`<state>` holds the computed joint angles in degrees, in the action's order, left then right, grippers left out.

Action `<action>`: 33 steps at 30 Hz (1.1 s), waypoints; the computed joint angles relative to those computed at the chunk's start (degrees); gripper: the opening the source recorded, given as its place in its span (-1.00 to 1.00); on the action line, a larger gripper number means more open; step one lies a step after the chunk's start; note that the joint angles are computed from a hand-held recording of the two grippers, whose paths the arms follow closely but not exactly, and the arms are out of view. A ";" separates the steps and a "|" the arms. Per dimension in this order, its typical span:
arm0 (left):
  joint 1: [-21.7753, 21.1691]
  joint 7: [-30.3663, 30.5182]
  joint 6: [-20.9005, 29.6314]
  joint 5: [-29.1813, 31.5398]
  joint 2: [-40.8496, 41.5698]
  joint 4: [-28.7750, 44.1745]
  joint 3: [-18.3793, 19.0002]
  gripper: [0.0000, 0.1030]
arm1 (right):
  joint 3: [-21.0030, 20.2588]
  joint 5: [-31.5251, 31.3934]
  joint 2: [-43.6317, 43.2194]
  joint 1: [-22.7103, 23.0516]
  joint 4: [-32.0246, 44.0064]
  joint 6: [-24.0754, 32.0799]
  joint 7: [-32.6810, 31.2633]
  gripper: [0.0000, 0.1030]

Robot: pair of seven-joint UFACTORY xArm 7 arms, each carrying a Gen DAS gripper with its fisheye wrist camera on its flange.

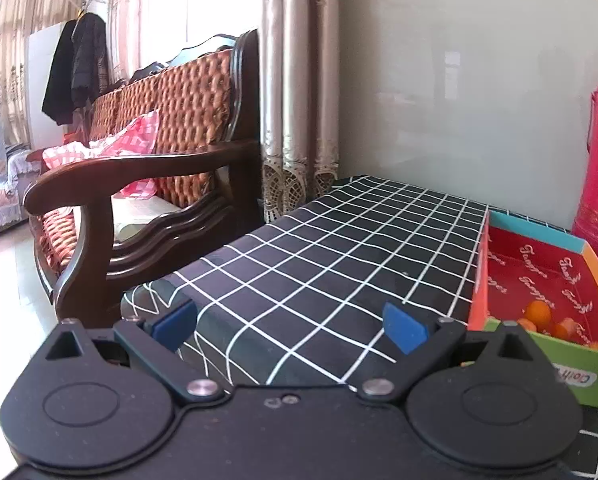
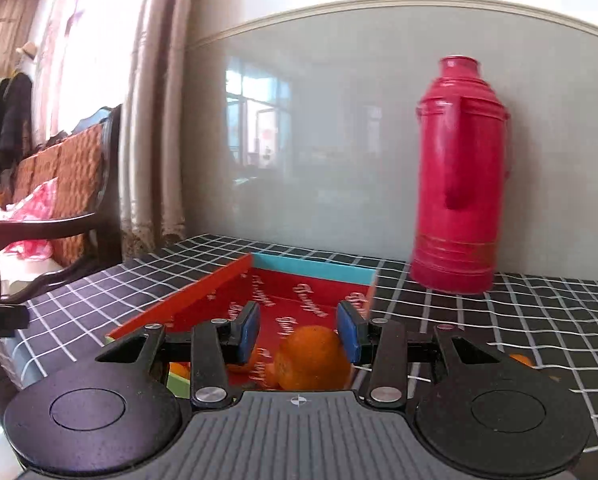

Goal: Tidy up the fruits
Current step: 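Carry the orange into the red box and open the right gripper, then grasp the last small orange with the left gripper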

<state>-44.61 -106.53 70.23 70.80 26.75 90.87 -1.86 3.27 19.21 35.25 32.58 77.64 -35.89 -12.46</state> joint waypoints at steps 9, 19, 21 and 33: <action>-0.81 2.24 -0.38 0.01 2.07 2.76 0.59 0.82 | 0.11 -0.16 -0.85 -0.91 -1.00 -0.59 3.50 -0.16; -2.64 3.57 -3.63 1.28 5.18 7.28 1.86 0.83 | -6.17 31.99 -3.48 6.13 -1.78 -5.79 -12.35 0.98; -3.26 4.06 -4.72 1.87 6.39 8.96 2.35 0.83 | -6.13 37.77 -3.60 6.22 -1.24 -8.03 -15.84 1.00; -8.10 17.08 -16.64 3.41 21.26 29.91 7.56 0.84 | -0.37 53.15 -6.55 -2.00 -2.72 -14.18 -23.81 1.00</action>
